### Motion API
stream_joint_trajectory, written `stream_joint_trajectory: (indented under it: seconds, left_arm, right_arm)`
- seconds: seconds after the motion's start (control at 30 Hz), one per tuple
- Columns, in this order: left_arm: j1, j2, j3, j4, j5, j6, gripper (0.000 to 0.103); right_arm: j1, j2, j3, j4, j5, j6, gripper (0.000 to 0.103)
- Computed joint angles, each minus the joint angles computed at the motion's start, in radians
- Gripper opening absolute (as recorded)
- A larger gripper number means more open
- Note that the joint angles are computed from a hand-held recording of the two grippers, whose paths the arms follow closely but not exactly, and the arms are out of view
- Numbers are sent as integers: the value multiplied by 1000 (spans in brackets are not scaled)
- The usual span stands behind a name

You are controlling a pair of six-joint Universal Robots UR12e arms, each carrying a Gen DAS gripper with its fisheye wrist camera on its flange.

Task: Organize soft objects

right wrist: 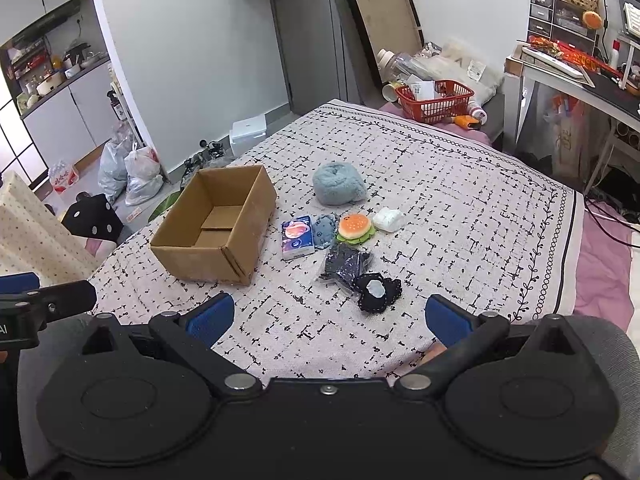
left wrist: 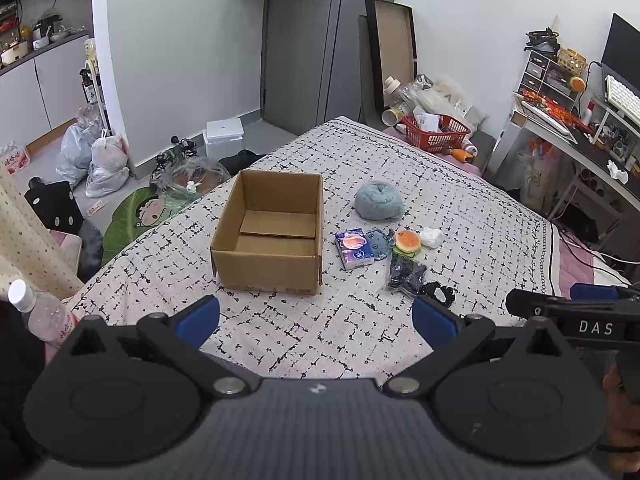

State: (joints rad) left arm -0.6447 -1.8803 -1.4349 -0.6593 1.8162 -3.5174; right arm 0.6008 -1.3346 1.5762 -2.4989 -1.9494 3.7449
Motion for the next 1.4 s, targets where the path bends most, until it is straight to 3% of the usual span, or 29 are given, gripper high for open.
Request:
stream_joint_trajectory:
  seconds: [0.47,1.03,1.4]
  left_arm:
    - [3,-16,2,17,-11,-16,102]
    - [19,-107,96,-28,-43,-53,101]
    - [24,-176,182,-46,-74,-21,101]
  right_arm:
    - [-24,3,3,7,38,13,103]
    - [-95,20,12,24,103,101,103]
    - [-145,37,11,57,201,138,103]
